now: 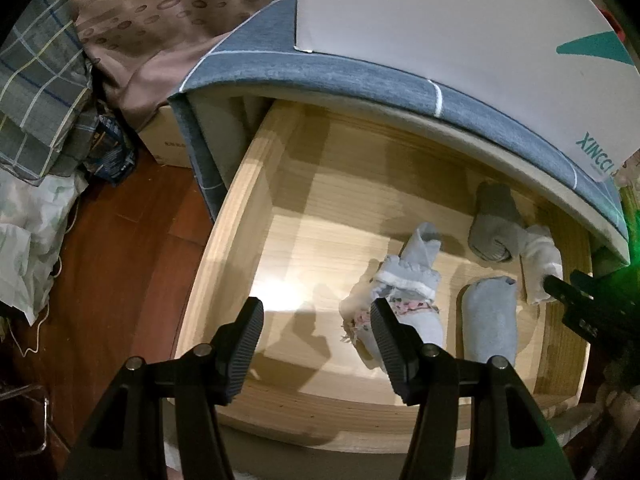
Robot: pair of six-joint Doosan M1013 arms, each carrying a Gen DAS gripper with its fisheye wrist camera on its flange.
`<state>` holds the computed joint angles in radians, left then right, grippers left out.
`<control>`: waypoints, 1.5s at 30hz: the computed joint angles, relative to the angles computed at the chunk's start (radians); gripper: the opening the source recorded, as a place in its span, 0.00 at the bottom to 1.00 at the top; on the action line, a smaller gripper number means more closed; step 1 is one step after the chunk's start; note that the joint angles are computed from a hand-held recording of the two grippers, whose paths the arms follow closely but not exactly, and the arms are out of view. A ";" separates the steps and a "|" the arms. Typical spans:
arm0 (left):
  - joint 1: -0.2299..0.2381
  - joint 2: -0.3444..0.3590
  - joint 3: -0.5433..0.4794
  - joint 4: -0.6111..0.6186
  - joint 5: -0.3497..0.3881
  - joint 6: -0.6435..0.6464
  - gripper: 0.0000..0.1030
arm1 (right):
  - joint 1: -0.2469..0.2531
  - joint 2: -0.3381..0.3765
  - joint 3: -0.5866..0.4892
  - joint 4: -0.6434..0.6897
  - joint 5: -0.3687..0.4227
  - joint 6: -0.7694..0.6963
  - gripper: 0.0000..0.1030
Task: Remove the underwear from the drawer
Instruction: 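Grasp the white sock in the drawer with the right tool, then grasp the grey pink-trimmed sock with the left tool while the right tool holds the white sock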
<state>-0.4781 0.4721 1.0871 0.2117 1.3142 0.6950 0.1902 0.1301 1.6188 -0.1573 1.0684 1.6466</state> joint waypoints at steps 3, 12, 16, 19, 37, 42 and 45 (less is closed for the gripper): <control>-0.001 0.002 -0.003 -0.001 0.002 0.000 0.55 | 0.007 0.019 -0.007 -0.024 0.007 0.010 0.52; 0.000 0.003 -0.004 -0.005 0.003 0.005 0.55 | 0.017 0.055 -0.021 -0.047 0.029 -0.012 0.51; -0.001 0.006 -0.007 -0.007 0.007 0.008 0.55 | 0.015 0.061 -0.024 -0.057 0.042 -0.005 0.46; 0.000 0.008 -0.009 -0.012 0.011 0.007 0.55 | 0.015 0.060 -0.021 -0.056 0.064 -0.015 0.44; 0.002 0.013 -0.011 -0.024 0.025 0.028 0.55 | -0.041 0.025 0.027 0.121 0.265 -0.064 0.41; 0.004 0.023 -0.021 -0.044 0.037 0.059 0.55 | -0.045 0.032 0.026 0.137 0.290 -0.071 0.40; 0.004 0.024 -0.022 -0.052 0.035 0.069 0.55 | -0.049 0.041 0.016 0.150 0.288 -0.077 0.40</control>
<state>-0.4742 0.4959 1.0656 0.1593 1.3492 0.7640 0.1408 0.1715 1.6345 -0.0069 1.3568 1.5701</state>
